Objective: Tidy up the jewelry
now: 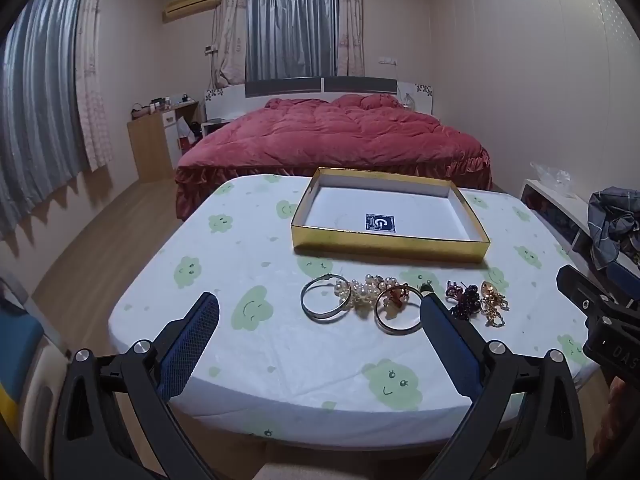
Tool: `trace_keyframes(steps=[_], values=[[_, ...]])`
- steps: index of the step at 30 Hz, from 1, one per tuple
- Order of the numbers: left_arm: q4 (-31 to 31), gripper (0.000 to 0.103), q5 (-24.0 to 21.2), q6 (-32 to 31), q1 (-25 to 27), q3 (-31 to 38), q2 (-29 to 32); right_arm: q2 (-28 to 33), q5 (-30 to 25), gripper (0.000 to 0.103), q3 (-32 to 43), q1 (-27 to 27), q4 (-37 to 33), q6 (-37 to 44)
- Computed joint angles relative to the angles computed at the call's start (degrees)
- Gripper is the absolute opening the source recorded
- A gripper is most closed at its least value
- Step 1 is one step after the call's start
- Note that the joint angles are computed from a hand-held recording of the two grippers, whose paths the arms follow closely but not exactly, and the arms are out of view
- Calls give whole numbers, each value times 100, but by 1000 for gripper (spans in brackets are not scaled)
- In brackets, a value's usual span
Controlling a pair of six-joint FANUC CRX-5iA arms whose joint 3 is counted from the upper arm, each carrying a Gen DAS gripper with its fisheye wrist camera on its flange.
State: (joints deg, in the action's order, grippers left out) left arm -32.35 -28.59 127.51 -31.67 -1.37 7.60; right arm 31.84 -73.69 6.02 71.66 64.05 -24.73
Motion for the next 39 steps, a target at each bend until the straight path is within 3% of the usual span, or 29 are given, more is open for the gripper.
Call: trace_keyframes(steps=[4,6,39], values=[[-182,98,-45,147,-56,1,-38,-4,13,0,-26,-6,72,-74],[97,98,-22,-88,27,-4,1,-14,29,0,-20,-12,45,-51],[159,98,-35,-117,26,-4,41,29,91,0,1,-25,10,-7]])
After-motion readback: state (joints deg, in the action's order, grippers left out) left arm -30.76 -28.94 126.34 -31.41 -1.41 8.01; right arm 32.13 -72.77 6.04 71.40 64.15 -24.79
